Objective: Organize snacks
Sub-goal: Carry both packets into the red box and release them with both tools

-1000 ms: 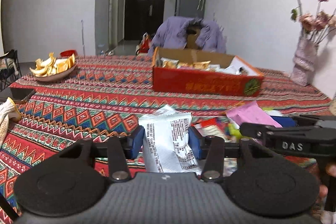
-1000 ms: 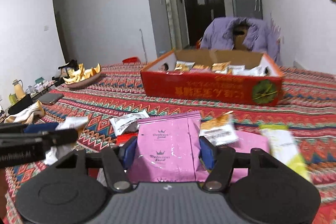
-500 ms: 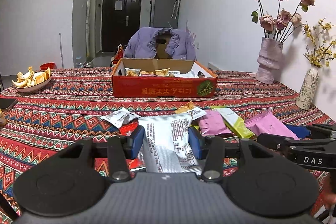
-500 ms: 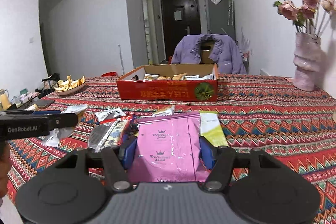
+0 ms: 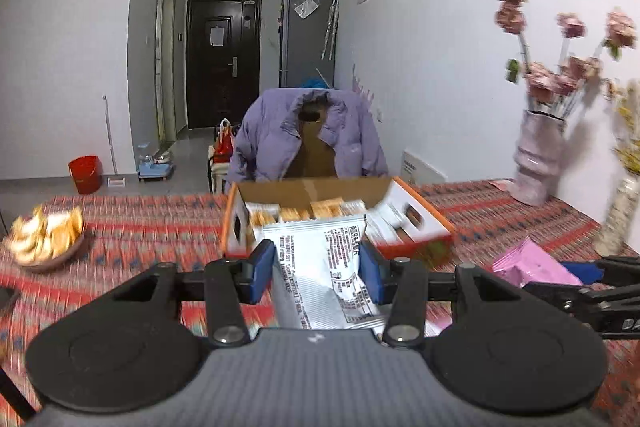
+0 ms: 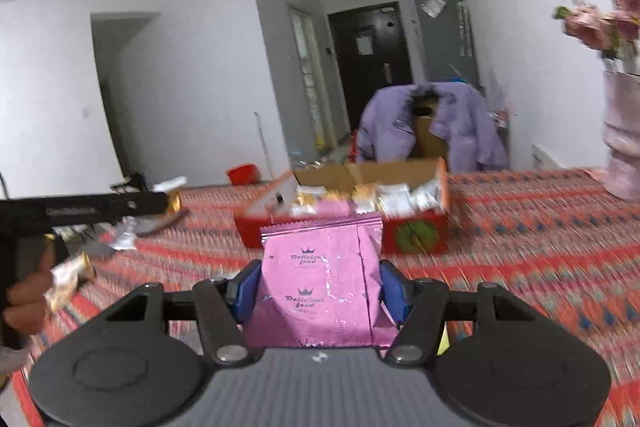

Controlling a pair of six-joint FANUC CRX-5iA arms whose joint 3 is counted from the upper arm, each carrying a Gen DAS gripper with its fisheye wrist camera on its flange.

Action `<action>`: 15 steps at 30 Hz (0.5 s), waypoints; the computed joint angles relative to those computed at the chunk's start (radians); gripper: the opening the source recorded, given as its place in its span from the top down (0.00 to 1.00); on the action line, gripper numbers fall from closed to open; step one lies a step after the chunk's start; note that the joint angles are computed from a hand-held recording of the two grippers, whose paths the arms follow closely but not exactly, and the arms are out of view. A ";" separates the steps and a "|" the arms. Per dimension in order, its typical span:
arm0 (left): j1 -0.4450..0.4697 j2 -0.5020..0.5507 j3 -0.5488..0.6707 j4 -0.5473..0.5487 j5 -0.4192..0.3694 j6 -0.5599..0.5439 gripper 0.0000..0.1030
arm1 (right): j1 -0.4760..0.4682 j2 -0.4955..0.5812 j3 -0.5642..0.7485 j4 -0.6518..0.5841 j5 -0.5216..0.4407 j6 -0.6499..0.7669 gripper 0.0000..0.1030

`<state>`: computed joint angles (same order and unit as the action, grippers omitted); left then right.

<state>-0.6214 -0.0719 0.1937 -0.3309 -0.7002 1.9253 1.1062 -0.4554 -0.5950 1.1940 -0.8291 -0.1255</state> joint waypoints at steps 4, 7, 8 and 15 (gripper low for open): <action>0.085 0.193 0.198 0.110 -0.041 -0.098 0.54 | -0.231 0.136 0.119 -0.076 0.232 0.102 0.41; 0.121 0.345 0.369 0.160 -0.113 -0.149 0.54 | -0.358 0.271 0.233 -0.172 0.357 0.175 0.41; 0.131 0.390 0.418 0.172 -0.138 -0.168 0.54 | -0.387 0.317 0.274 -0.220 0.380 0.210 0.41; 0.166 0.678 0.758 0.197 -0.399 -0.262 0.53 | -0.470 0.647 0.663 -0.664 0.244 0.548 0.41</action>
